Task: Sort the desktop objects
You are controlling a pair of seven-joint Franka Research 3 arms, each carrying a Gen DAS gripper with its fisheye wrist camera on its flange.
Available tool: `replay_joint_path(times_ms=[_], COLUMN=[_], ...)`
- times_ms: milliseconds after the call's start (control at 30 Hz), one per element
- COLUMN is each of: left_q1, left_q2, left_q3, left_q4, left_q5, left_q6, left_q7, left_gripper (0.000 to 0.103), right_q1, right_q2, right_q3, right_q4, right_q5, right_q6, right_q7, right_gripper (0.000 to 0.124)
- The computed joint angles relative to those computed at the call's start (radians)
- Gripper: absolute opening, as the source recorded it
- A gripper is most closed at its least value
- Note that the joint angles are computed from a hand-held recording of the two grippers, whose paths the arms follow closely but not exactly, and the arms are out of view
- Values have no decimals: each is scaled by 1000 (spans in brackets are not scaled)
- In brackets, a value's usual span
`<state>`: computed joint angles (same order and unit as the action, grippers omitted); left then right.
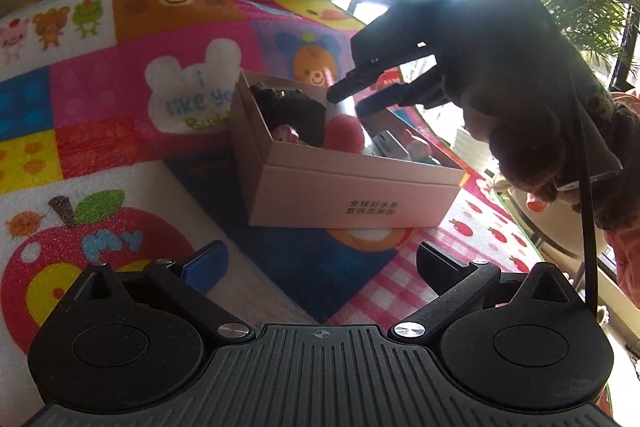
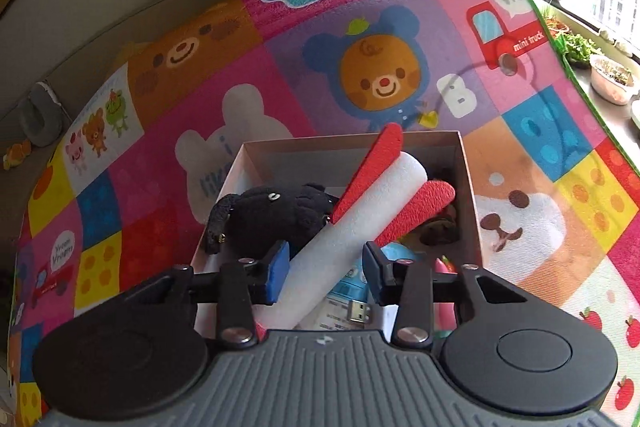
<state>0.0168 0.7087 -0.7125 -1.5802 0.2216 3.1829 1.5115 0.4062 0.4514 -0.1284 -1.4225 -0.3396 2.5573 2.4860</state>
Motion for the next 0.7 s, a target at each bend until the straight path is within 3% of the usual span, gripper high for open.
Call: replay_joint_path(times_ms=[67, 167, 233, 367, 467, 500, 567, 633, 700], left_q1=[4, 8, 15, 23, 19, 16, 3, -3, -6], left_q2=[3, 5, 7, 12, 12, 10, 5, 1, 0], left_q3=[-4, -8, -16, -27, -22, -18, -1, 9, 12], left_q4=[5, 6, 5, 4, 6, 6, 8, 4, 6], left_q5=[-8, -24, -29, -31, -31, -31, -32, -32, -28], left_q6=[-10, -14, -16, -16, -15, -14, -11, -1, -3], left_q7=[-7, -16, -15, -7, -6, -7, -15, -23, -31], left_gripper=[103, 103, 103, 103, 103, 103, 103, 103, 103], right_q1=[-19, 10, 16, -19, -90, -85, -52, 34, 93], right_q2=[57, 123, 160, 118, 78, 77, 98, 114, 79], right_q3=[24, -16, -31, -10, 67, 65, 36, -48, -106], right_q4=[88, 198, 262, 189, 125, 125, 170, 208, 146], right_q5=[48, 22, 17, 66, 210, 217, 169, 8, -164], right_q6=[-10, -55, -129, -130, -89, -93, -144, -193, -109], right_q7=[-40, -30, -26, -28, -100, -110, -122, -57, 19], right_gripper=[25, 24, 24, 24, 25, 25, 25, 25, 31])
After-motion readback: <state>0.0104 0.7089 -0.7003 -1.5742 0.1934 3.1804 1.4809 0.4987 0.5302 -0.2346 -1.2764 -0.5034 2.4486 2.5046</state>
